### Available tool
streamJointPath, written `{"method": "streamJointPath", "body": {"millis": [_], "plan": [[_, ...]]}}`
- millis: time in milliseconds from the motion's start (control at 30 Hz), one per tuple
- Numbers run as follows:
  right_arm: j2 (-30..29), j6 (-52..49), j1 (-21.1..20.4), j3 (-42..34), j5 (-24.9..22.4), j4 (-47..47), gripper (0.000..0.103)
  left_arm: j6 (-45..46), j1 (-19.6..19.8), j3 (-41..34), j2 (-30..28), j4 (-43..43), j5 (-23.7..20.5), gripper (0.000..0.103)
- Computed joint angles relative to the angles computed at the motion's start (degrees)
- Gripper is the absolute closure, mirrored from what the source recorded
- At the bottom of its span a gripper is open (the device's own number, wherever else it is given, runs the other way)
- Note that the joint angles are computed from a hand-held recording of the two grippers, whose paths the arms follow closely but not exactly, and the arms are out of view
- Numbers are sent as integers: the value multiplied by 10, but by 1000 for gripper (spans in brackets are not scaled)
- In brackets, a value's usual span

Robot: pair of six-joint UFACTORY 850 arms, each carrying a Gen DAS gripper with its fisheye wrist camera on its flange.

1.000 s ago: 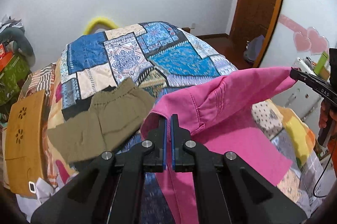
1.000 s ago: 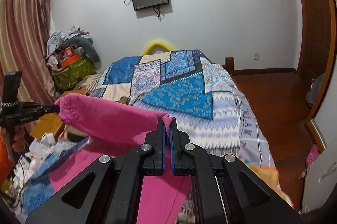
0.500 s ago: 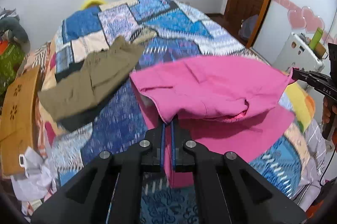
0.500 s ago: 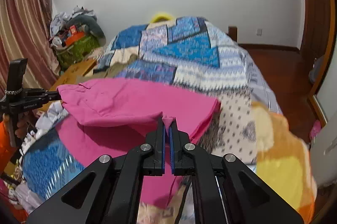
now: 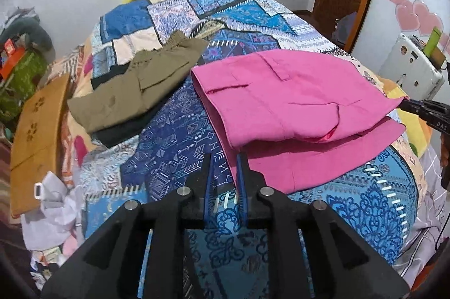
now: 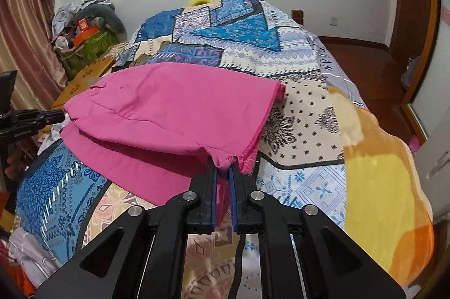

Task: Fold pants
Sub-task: 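Open both grippers and release the folded pink pants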

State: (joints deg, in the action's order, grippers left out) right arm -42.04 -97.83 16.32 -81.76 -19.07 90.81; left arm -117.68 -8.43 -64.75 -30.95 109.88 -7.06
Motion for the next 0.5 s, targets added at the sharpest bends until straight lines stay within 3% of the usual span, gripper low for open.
{"method": "streamJointPath", "body": {"millis": [67,133,200,267,400,500], "plan": [[10,-22,3,10,17,28,88,-2,-6,4,9,12,-11,83],[21,-55,3,22,14,63,79,11,-14,3,15,8,-25,68],[31,-100,5,33,10,112,64,-25,-20,1,19,48,-31,51],[43,-159,7,46,4,171,58,-21,-26,-9,17,52,-27,44],[49,-161,12,44,-13,167,47,146,-40,-38,-1,-83,-31,28],[40,-114,16,28,-34,113,42,308,-49,-61,-22,-219,-26,24]]}}
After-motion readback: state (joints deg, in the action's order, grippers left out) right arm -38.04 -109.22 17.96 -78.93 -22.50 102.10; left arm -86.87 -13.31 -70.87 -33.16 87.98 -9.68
